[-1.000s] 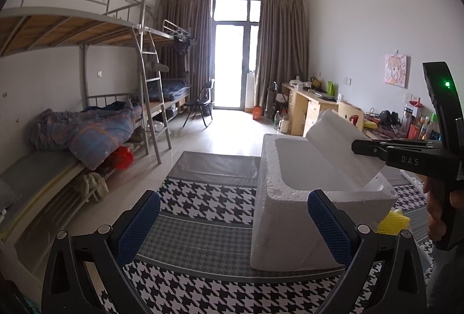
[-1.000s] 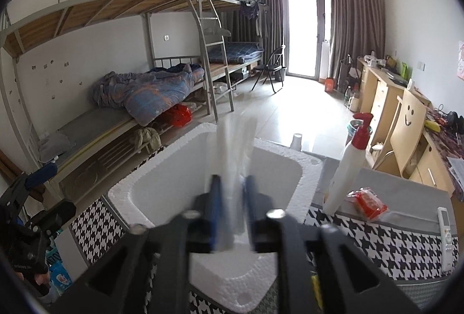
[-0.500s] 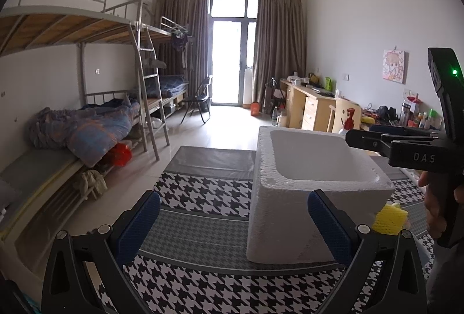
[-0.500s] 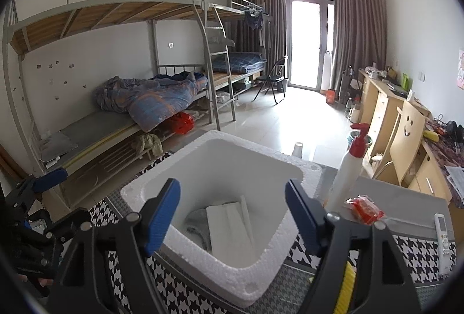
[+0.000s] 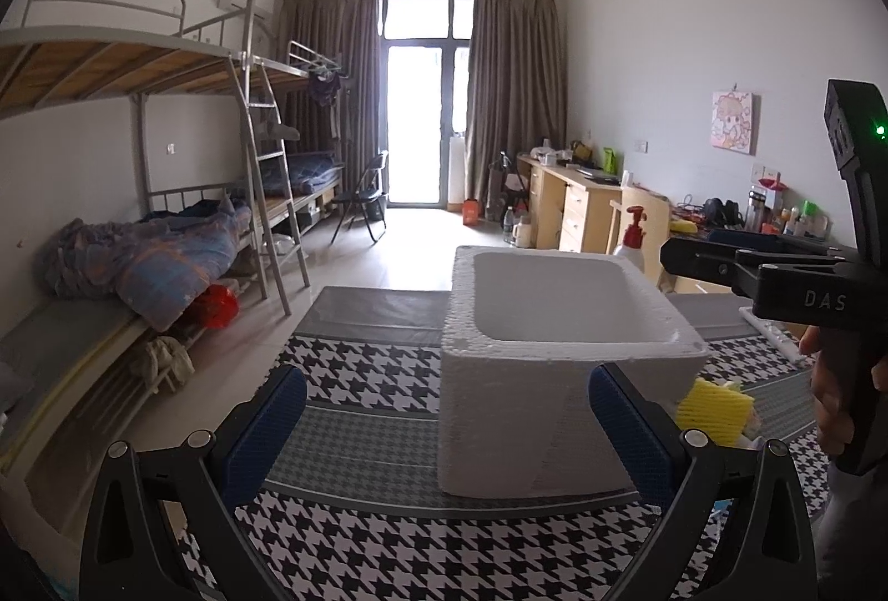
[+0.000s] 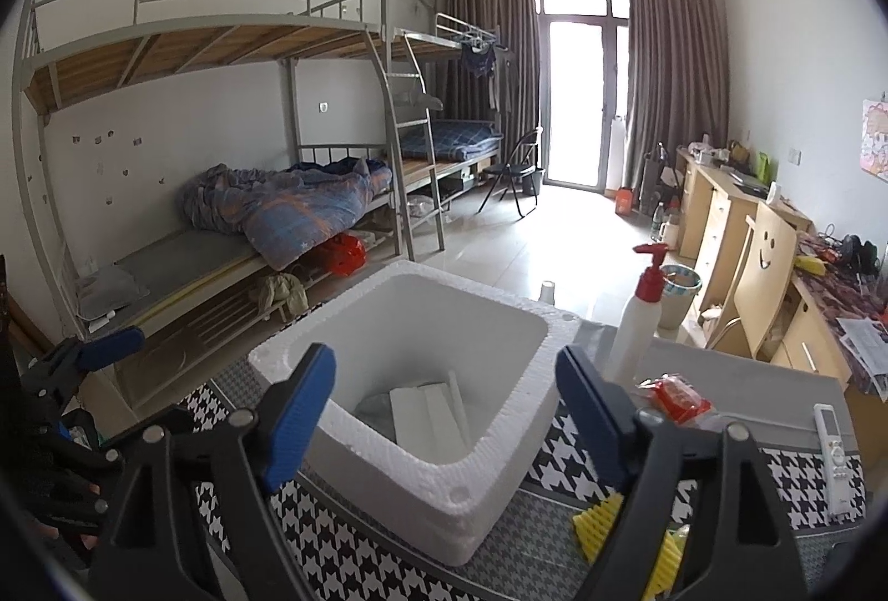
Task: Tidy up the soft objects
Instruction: 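Move both tools back toward the yellow sponge and blue mask on the table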
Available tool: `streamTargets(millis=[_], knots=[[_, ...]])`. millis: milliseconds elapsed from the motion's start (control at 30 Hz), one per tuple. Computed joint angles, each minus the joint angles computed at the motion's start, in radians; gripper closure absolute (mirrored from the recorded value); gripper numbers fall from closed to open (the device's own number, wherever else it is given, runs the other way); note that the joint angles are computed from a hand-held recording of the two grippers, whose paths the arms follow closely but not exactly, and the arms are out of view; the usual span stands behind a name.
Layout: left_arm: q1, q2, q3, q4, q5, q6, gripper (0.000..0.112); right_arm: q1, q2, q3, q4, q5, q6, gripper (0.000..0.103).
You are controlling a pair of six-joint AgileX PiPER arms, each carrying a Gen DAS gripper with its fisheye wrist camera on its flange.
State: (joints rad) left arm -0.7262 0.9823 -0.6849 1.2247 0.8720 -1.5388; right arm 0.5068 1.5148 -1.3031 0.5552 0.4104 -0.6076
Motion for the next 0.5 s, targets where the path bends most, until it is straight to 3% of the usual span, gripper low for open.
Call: streamTargets(millis=[400, 500], knots=[[-0.128, 0.025, -0.025, 0.025, 0.078, -0.045, 0.01, -0.03, -0.087, 0.107, 0.104, -0.04, -0.122, 0.017], [-0.159, 0.035, -0.034, 0.029, 0.099, -0.054, 0.01, -0.036, -0.11, 0.133, 0.103, -0.057, -0.122, 0.01]])
